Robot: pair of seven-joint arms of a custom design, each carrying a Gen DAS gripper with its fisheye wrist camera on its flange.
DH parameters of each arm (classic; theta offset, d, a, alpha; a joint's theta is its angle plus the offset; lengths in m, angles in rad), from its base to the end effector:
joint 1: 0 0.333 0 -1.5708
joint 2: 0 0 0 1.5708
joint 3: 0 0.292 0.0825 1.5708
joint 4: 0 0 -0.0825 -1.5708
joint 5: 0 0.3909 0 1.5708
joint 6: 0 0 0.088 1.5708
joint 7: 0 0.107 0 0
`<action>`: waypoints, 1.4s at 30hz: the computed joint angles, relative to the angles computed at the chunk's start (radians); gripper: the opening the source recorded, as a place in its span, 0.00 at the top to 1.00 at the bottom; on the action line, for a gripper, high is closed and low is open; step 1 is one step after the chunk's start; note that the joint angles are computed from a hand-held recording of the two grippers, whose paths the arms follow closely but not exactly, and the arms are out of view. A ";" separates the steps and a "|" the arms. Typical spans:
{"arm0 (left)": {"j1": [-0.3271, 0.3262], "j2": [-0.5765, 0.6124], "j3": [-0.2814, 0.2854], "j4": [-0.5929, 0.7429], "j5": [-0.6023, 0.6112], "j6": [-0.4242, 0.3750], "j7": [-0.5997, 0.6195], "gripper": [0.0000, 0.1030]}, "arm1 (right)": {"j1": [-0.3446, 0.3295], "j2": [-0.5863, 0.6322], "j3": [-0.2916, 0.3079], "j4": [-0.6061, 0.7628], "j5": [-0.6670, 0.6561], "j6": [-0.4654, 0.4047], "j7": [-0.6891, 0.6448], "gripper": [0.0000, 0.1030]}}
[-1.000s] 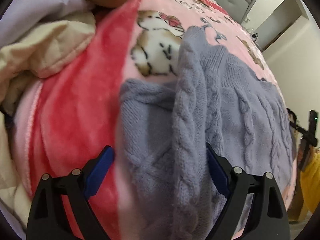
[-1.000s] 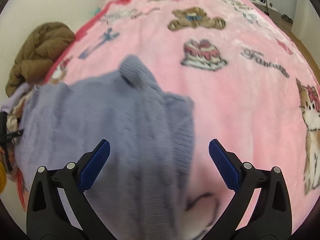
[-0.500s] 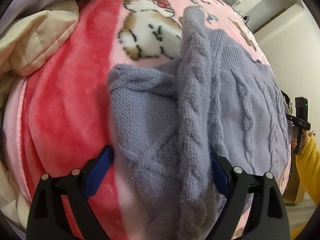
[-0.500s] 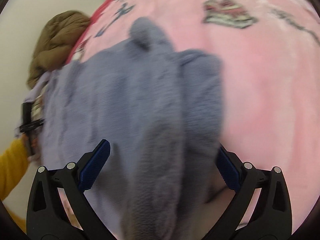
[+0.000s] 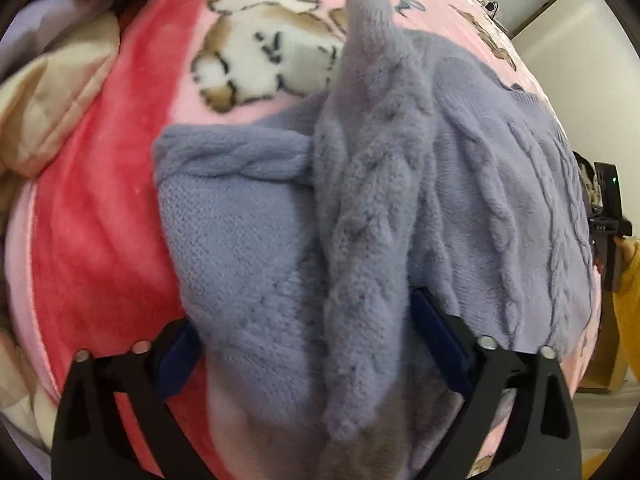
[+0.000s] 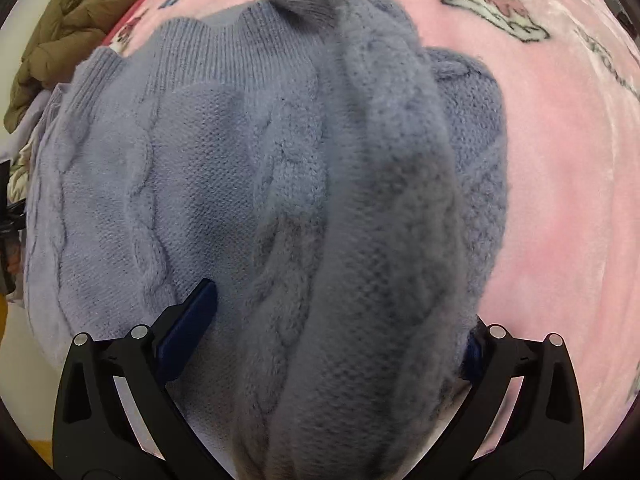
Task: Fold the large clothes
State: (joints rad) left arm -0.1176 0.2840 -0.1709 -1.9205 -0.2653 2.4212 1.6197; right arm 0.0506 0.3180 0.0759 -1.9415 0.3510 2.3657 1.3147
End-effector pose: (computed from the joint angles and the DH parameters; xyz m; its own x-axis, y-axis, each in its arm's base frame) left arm 0.6087 -0.1770 0.3423 -0.1646 -0.9546 0.2481 -0.9729 0.1157 -0.2003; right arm 0.6180 0.0811 0.3040 0.1515 -0.9533 -0.2614 -0.9833 -0.1184 -0.1381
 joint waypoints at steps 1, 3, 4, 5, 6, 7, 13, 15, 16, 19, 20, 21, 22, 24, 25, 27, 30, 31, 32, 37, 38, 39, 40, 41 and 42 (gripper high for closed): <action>0.000 -0.003 -0.001 -0.001 -0.005 -0.004 -0.005 0.18 | 0.000 0.003 0.000 0.007 0.005 -0.007 0.014 0.07; -0.004 0.011 0.001 0.019 -0.005 -0.029 -0.029 0.19 | 0.000 0.000 -0.003 0.002 0.013 0.006 0.037 0.07; -0.010 0.020 0.003 0.025 0.007 -0.028 -0.045 0.14 | 0.003 -0.004 -0.003 -0.006 0.007 0.017 0.043 0.07; -0.017 0.028 0.009 0.029 0.026 -0.026 -0.064 0.08 | 0.005 -0.012 -0.003 -0.022 0.007 0.038 0.049 0.07; -0.027 0.049 0.017 0.045 0.049 -0.032 -0.099 0.04 | 0.009 -0.014 -0.005 -0.028 0.002 0.048 0.066 0.07; -0.031 0.062 0.019 0.053 0.055 -0.023 -0.126 0.04 | 0.011 -0.019 -0.008 -0.034 -0.007 0.048 0.078 0.07; -0.064 0.057 0.033 0.044 0.138 -0.005 -0.274 0.11 | 0.028 -0.019 -0.016 -0.027 -0.058 0.036 0.154 0.13; -0.076 0.052 0.031 0.055 0.162 -0.024 -0.310 0.37 | 0.045 -0.032 -0.013 -0.031 -0.088 0.048 0.185 0.30; -0.091 0.045 0.032 0.057 0.186 -0.027 -0.347 0.49 | 0.051 -0.041 -0.011 -0.038 -0.098 0.060 0.196 0.46; -0.195 0.058 0.072 0.104 0.435 -0.089 -0.533 0.67 | 0.076 -0.082 -0.007 -0.075 -0.129 0.089 0.234 0.71; -0.222 0.065 0.078 0.118 0.505 -0.108 -0.582 0.69 | 0.111 -0.094 -0.021 -0.086 -0.222 0.105 0.298 0.73; -0.243 0.062 0.082 0.119 0.560 -0.112 -0.640 0.72 | 0.133 -0.102 -0.027 -0.092 -0.288 0.114 0.335 0.74; -0.247 0.048 0.081 0.105 0.586 -0.100 -0.683 0.73 | 0.147 -0.113 -0.030 -0.099 -0.332 0.124 0.369 0.76; -0.223 -0.029 0.070 0.022 0.566 -0.021 -0.775 0.74 | 0.142 -0.156 -0.022 -0.126 -0.310 0.154 0.394 0.77; -0.205 -0.101 0.064 -0.060 0.548 0.069 -0.828 0.75 | 0.137 -0.186 -0.016 -0.151 -0.281 0.184 0.387 0.78; -0.196 -0.224 0.053 -0.172 0.630 0.155 -0.936 0.76 | 0.151 -0.285 -0.023 -0.219 -0.337 0.237 0.450 0.78; -0.175 -0.365 0.005 -0.277 0.638 0.197 -0.950 0.76 | 0.170 -0.469 -0.033 -0.343 -0.287 0.263 0.435 0.79; -0.170 -0.418 -0.010 -0.316 0.623 0.198 -0.938 0.76 | 0.183 -0.517 -0.044 -0.376 -0.262 0.264 0.413 0.79; -0.161 -0.454 -0.023 -0.340 0.619 0.199 -0.938 0.76 | 0.194 -0.592 -0.046 -0.421 -0.253 0.258 0.421 0.79; -0.131 -0.694 -0.058 -0.510 0.519 0.234 -0.979 0.76 | 0.225 -0.820 -0.041 -0.546 -0.264 0.223 0.541 0.80; -0.125 -0.747 -0.065 -0.544 0.490 0.241 -0.994 0.76 | 0.224 -0.872 -0.025 -0.566 -0.289 0.191 0.581 0.80; -0.121 -0.769 -0.073 -0.554 0.466 0.241 -0.990 0.77 | 0.234 -0.912 -0.028 -0.585 -0.293 0.175 0.602 0.80; -0.122 -0.802 -0.078 -0.568 0.437 0.229 -0.985 0.77 | 0.246 -0.949 -0.044 -0.605 -0.291 0.161 0.609 0.80; -0.142 -0.824 -0.066 -0.573 0.395 0.212 -0.944 0.77 | 0.254 -1.001 -0.039 -0.627 -0.293 0.123 0.635 0.80; -0.146 -0.832 -0.073 -0.567 0.375 0.189 -0.920 0.77 | 0.262 -1.033 -0.047 -0.649 -0.293 0.108 0.646 0.80</action>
